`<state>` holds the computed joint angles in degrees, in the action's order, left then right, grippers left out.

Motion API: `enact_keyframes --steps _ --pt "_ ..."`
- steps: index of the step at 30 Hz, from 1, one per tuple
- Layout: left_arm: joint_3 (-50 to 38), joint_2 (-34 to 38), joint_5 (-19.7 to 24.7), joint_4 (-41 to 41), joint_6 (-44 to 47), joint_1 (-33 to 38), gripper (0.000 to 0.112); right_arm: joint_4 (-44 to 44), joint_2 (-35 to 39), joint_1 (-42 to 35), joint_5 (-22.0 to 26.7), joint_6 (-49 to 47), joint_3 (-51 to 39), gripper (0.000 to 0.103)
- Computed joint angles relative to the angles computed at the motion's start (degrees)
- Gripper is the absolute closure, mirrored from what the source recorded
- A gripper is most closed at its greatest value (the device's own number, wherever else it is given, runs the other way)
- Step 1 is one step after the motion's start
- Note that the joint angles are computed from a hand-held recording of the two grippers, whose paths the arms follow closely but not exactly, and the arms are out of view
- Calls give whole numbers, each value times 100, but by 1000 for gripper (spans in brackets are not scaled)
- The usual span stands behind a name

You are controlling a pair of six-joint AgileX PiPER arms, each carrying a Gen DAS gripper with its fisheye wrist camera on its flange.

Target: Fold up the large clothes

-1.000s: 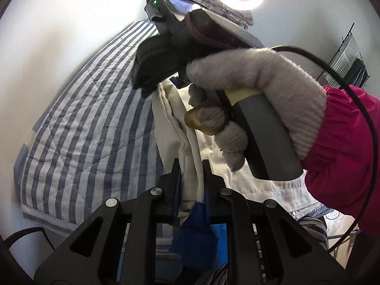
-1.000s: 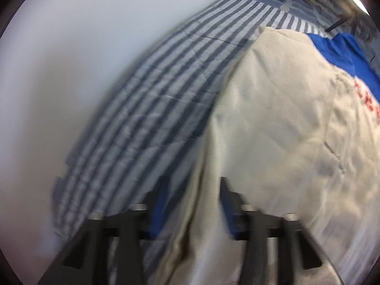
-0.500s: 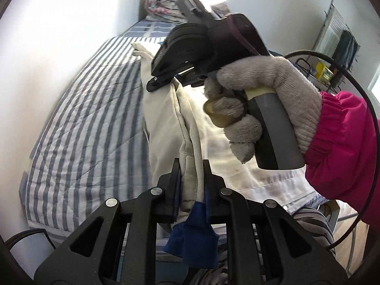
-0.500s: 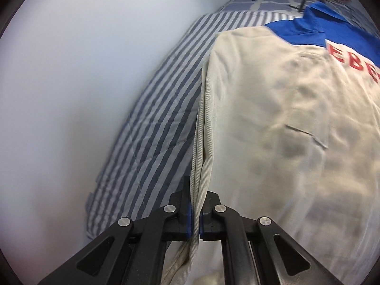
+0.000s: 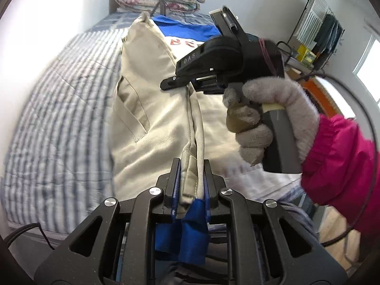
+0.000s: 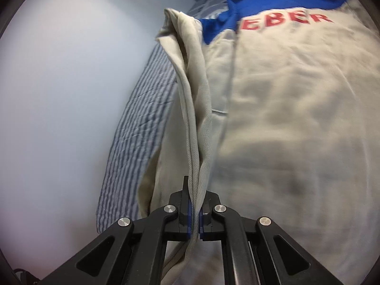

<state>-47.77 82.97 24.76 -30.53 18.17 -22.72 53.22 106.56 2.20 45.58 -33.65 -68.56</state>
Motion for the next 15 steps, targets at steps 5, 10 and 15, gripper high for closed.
enact_keyframes --steps 5,10,15 --pt "-23 -76 433 -1019 1035 232 92 -119 101 -330 31 -118 246 102" --pt "203 -696 1093 -1616 1895 1318 92 -616 114 -118 -220 181 226 101" --pt "171 -531 1107 -1625 2249 2166 92 -1262 -101 91 -227 520 150 86"
